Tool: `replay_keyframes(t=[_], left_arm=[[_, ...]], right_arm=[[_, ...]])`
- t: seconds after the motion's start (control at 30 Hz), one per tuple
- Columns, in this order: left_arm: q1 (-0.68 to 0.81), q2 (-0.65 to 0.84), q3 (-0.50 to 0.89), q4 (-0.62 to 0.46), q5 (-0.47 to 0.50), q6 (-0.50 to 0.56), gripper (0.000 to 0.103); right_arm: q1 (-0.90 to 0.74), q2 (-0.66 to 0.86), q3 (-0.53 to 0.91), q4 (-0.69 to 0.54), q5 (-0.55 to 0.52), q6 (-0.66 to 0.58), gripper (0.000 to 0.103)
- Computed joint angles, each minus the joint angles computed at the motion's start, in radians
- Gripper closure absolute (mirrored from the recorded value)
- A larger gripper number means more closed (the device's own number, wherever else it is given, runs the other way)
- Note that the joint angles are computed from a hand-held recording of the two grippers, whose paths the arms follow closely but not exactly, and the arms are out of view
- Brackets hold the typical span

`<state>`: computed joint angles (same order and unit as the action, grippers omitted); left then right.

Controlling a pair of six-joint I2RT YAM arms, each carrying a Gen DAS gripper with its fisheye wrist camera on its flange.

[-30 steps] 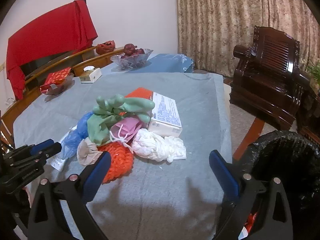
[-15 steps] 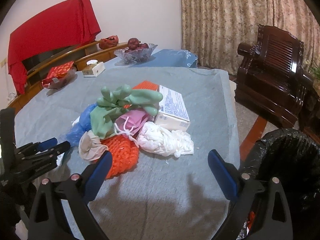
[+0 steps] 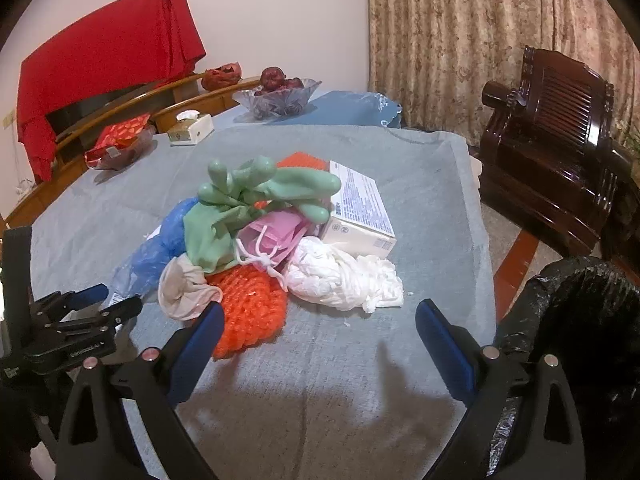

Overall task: Collect trash
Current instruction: 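Move the left gripper to the white toothpaste tube and close on it, then grasp the orange mesh with the right gripper while the left gripper lifts the toothpaste tube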

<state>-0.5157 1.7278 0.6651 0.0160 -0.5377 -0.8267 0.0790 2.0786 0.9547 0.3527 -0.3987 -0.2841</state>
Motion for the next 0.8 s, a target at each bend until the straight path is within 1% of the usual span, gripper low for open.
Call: replay_keyframes(t=[0.17,0.37,0.53,0.6,0.63,0.7,0.8], left_arm=[[0.047,0.002,0.026,-0.002,0.030,0.012,0.028],[0.121,0.052,0.089,-0.023,0.088,0.066,0.028],[0.134,0.080,0.120,-0.027,0.090,0.093,0.029],[0.124,0.077,0.113,-0.016,0.085,0.098,0.044],[0.122,0.072,0.106,0.000,0.090,0.109,0.059],[0.125,0.066,0.096,0.014,0.094,0.112,0.059],[0.120,0.042,0.066,0.037,0.099,0.091,0.059]], right_arm=[[0.003,0.002,-0.005,0.004,0.004,-0.005,0.009],[0.003,0.005,-0.002,0.004,0.006,-0.004,0.009],[0.003,0.006,-0.003,0.007,0.005,-0.003,0.009],[0.002,0.006,-0.004,0.006,0.002,-0.003,0.009],[0.003,0.008,0.003,0.000,0.001,-0.003,0.009],[0.005,0.010,0.004,-0.007,-0.005,-0.005,0.011],[0.015,0.014,0.005,-0.016,-0.010,-0.008,0.011]])
